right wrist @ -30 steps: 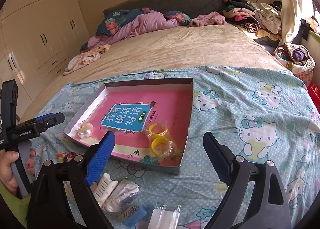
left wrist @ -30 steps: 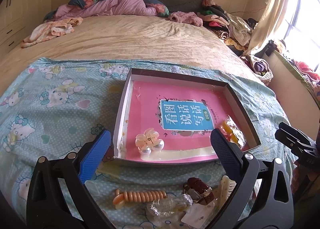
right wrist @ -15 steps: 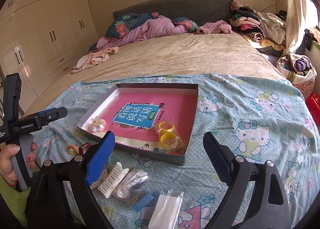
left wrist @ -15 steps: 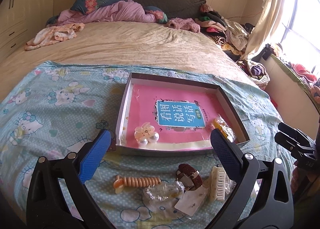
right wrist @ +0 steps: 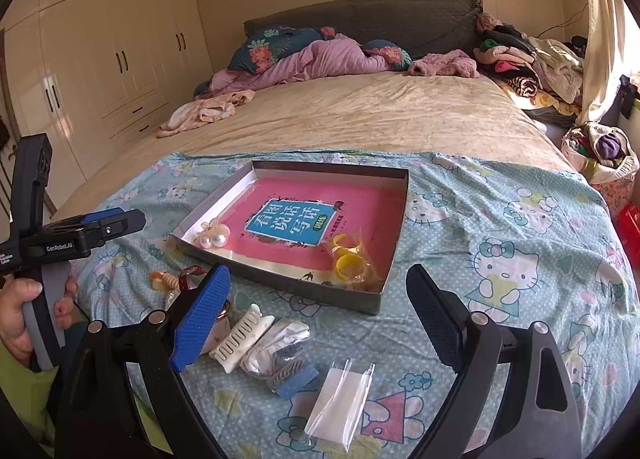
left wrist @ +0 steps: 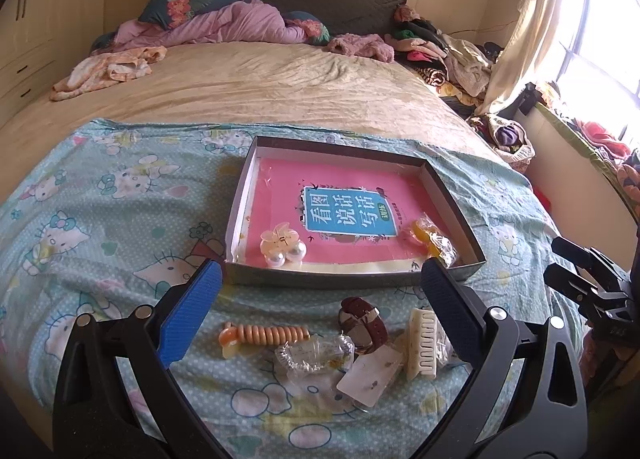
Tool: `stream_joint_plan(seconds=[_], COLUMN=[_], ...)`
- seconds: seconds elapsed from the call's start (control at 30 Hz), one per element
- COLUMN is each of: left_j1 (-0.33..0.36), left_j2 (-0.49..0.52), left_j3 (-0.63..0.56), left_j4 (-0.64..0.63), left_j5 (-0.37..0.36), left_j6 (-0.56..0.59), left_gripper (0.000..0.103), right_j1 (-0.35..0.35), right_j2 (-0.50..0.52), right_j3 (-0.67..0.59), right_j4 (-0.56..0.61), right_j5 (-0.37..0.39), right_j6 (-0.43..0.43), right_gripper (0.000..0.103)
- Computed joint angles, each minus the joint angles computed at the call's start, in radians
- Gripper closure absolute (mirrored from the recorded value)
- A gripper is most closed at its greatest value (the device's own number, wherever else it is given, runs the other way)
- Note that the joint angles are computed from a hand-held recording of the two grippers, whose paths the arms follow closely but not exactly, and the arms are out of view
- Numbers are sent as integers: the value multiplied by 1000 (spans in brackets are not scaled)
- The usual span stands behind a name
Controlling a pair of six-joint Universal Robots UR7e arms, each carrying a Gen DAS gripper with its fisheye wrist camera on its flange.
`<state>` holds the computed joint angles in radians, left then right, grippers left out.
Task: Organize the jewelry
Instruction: 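Lift both open tools out of the tray and back over the jewelry, then grasp the brown leather watch with the left tool while the right tool grasps the small blue box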
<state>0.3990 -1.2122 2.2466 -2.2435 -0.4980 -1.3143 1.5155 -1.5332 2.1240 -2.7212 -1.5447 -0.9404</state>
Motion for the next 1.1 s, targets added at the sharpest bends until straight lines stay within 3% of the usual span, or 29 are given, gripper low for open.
stream_joint_plan(seconds=[0.67, 1.1], left_j1=[-23, -2], left_j2=[62, 102], left_j3=[-16, 5], left_j4=[50, -44], left_j5=[-57, -105], left_j6=[-38, 4], left_gripper=[10, 10], right_j1=[-22, -34], right_j2=[-38, -20], right_j3=[48, 67], right_j4=[75, 88], right_j5=[-50, -105], right_j6=[-135, -194], right_gripper=[14, 14])
